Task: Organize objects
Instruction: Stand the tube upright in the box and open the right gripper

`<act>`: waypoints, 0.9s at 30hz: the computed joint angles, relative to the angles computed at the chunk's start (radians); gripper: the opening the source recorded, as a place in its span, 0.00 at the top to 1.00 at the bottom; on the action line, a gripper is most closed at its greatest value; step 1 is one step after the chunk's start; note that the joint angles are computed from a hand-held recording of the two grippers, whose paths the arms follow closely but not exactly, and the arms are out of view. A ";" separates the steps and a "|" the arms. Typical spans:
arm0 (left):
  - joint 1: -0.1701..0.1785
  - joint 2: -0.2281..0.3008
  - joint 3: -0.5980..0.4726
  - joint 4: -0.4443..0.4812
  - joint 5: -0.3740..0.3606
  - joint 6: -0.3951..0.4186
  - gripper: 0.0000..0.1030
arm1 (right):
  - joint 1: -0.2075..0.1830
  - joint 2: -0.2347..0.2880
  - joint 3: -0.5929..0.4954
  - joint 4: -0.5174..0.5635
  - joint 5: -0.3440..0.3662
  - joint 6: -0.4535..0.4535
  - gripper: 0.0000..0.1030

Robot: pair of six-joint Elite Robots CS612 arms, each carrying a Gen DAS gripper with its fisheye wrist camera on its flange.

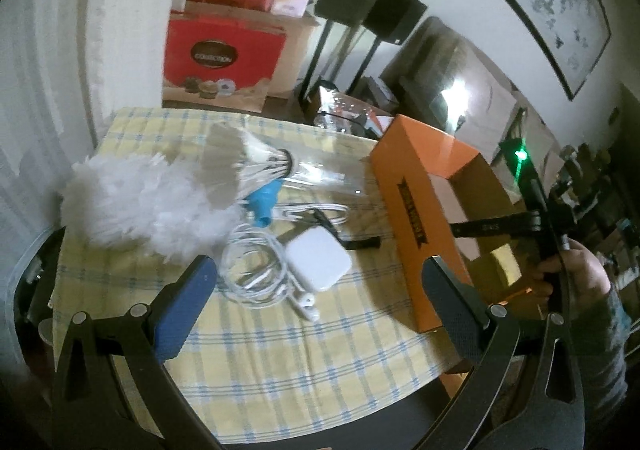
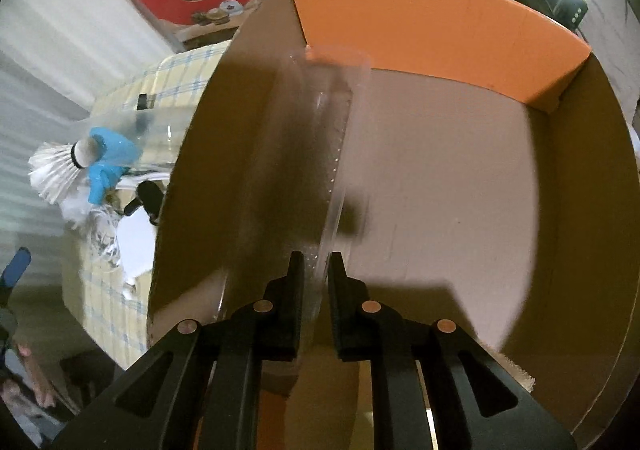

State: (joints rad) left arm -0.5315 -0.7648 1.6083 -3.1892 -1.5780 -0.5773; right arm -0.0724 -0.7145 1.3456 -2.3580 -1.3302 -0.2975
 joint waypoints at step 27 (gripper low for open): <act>0.000 0.003 0.004 0.015 -0.014 0.003 0.01 | -0.012 -0.005 0.000 -0.074 -0.039 -0.041 0.47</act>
State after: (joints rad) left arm -0.5315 -0.7614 1.6122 -3.1744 -1.5924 -0.5744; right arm -0.0842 -0.7195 1.3460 -2.4316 -1.3691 -0.3380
